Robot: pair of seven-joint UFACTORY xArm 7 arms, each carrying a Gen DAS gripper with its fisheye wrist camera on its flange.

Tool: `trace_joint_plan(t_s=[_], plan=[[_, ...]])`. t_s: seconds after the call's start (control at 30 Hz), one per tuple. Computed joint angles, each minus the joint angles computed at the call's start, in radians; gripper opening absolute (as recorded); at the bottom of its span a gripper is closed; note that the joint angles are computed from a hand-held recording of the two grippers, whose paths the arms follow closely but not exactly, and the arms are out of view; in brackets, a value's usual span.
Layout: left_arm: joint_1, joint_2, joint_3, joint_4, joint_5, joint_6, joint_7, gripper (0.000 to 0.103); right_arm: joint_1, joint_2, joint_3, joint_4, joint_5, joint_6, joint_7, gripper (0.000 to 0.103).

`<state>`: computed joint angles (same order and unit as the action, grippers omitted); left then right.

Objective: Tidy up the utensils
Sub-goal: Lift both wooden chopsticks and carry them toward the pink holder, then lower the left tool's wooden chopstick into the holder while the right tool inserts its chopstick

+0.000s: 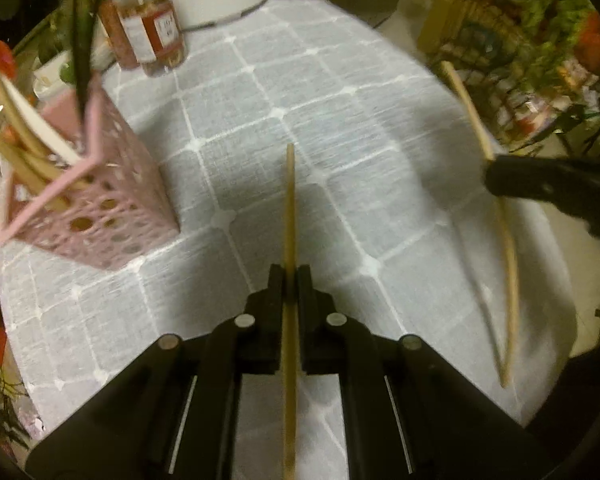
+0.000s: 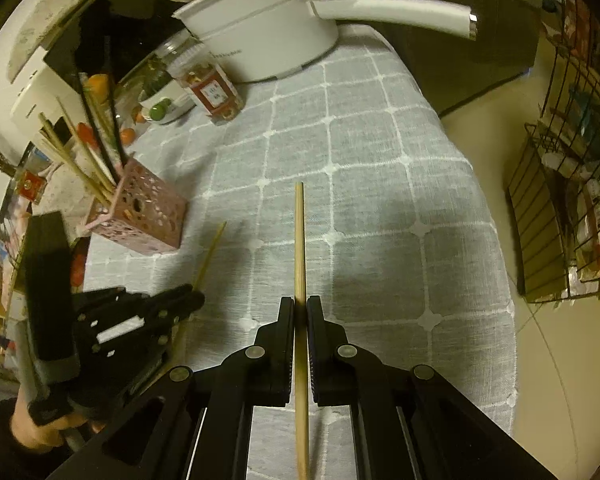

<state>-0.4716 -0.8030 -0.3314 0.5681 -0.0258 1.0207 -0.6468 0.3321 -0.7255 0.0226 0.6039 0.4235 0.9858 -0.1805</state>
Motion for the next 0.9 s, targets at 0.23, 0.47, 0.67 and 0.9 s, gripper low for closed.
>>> trace_joint_plan(t_s=[0.23, 0.47, 0.67, 0.9], plan=[[-0.012, -0.236, 0.007, -0.004, -0.008, 0.072, 0.009, 0.007, 0.03, -0.09, 0.011, 0.017, 0.014, -0.006, -0.002, 0.006], [0.042, -0.456, -0.017, -0.007, 0.001, 0.107, -0.008, 0.007, 0.08, -0.168, 0.063, 0.026, -0.005, -0.072, 0.003, 0.006], [0.101, -0.56, -0.018, -0.012, 0.006, 0.053, 0.0, 0.007, 0.132, -0.183, 0.085, 0.043, -0.021, -0.126, 0.014, 0.006], [0.197, -0.626, -0.014, 0.0, 0.053, -0.048, 0.036, 0.007, 0.168, -0.167, 0.091, 0.07, -0.033, -0.177, 0.027, 0.006]])
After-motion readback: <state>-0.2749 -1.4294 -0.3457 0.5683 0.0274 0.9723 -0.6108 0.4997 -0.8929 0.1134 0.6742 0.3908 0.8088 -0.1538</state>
